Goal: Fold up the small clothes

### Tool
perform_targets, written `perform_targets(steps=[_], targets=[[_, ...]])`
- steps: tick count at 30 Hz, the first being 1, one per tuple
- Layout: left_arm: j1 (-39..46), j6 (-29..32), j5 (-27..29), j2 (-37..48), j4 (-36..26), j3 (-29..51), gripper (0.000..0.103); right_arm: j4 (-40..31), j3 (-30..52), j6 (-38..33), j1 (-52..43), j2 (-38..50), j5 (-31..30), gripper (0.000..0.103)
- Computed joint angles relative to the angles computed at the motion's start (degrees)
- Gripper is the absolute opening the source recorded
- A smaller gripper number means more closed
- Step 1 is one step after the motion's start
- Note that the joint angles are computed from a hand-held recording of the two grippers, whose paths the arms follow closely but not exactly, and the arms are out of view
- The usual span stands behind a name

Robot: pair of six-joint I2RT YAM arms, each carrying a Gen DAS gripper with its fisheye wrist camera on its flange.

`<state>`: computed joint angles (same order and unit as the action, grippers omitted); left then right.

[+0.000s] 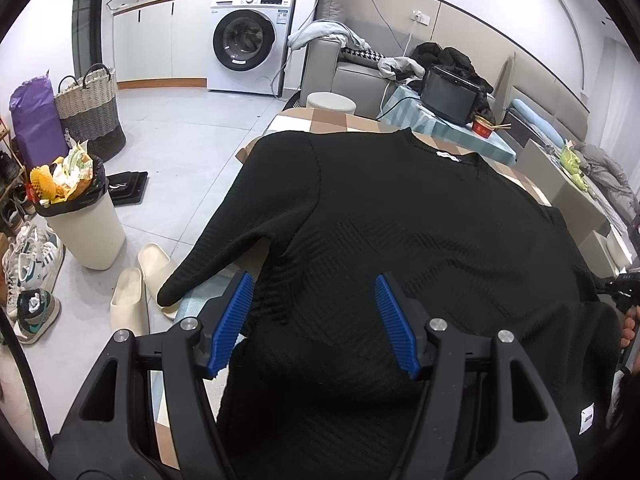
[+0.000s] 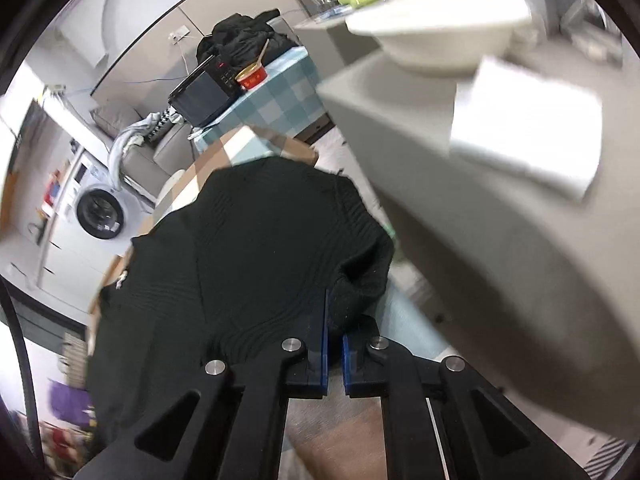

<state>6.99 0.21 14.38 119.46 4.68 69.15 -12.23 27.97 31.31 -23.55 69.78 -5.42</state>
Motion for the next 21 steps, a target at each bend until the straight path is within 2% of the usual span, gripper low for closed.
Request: perform_targets(steps=[4, 9, 11, 14, 18, 19, 21], targets=[[1.5, -0.6, 2.1, -1.1, 1.2, -1.5, 0.061, -4.2, 5.6, -2.2, 3.4, -0.9, 4.8, 0.005], [2.3, 0.3, 3.1, -3.6, 2.4, -4.7, 0.061, -2.2, 14.5, -7.0, 15.3, 2.2, 6.0, 0.005], [2.3, 0.5, 3.3, -4.4, 2.5, -5.6, 0.061, -0.9, 18.4, -10.7, 22.5, 5.3, 4.3, 0.005], [2.4, 0.4, 3.2, -5.3, 2.7, -6.5, 0.061, -3.4, 24.3, -16.1, 31.2, 13.2, -0.9, 0.005], [2.8, 0.2, 2.6, -5.9, 1.6, -6.8, 0.061, -11.6, 29.2, -20.6, 38.8, 21.2, 0.6, 0.021], [3.0, 0.2, 2.5, -6.0, 1.6, -6.9, 0.062, -12.3, 28.6, -19.9, 39.5, 21.4, 0.5, 0.026], [3.3, 0.0, 2.4, -6.2, 1.5, -7.1, 0.062, -11.4, 25.6, -18.1, 39.1, 20.0, 1.2, 0.031]])
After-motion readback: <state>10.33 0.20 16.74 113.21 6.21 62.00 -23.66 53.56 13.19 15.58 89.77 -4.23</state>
